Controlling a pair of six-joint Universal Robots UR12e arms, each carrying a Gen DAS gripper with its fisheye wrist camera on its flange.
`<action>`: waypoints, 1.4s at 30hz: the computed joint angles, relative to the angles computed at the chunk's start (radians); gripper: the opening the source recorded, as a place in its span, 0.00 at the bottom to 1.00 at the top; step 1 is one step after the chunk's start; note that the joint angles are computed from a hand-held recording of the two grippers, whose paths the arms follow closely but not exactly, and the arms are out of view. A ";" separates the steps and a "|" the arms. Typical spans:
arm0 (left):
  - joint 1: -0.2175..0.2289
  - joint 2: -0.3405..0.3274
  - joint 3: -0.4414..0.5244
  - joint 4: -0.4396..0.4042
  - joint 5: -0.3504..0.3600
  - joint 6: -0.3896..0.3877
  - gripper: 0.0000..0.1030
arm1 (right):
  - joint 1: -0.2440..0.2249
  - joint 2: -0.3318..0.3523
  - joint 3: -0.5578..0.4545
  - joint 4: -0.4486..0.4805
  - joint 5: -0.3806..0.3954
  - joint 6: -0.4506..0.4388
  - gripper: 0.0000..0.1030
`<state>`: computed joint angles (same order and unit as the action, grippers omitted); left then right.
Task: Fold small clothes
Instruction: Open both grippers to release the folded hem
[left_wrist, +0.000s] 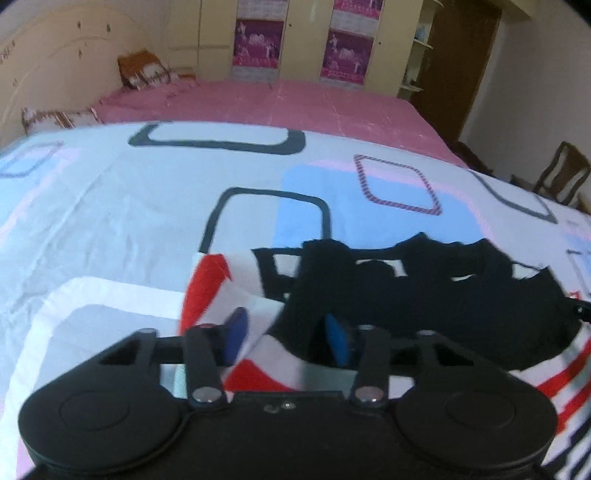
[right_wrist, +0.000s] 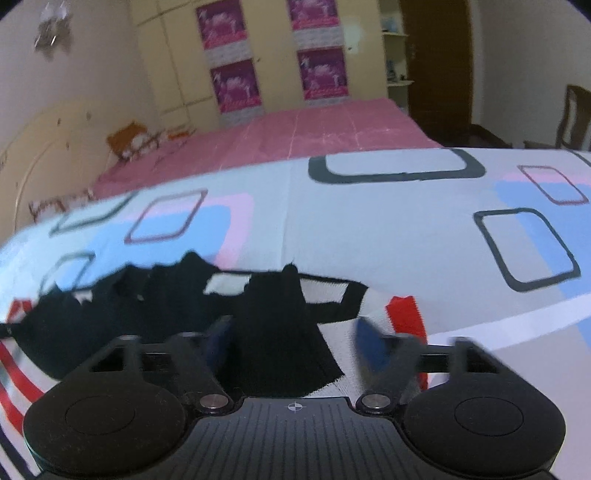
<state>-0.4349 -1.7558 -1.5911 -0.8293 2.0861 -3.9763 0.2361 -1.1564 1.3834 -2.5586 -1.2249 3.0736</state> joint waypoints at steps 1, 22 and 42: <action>-0.004 -0.002 -0.001 0.000 0.015 0.003 0.35 | 0.003 0.003 -0.003 0.010 -0.008 -0.018 0.50; -0.048 -0.035 0.026 -0.065 0.196 0.026 0.24 | -0.002 0.008 0.030 -0.129 -0.055 0.057 0.05; -0.108 -0.057 0.102 0.003 0.184 0.157 0.60 | 0.035 -0.081 0.103 -0.136 -0.011 -0.016 0.66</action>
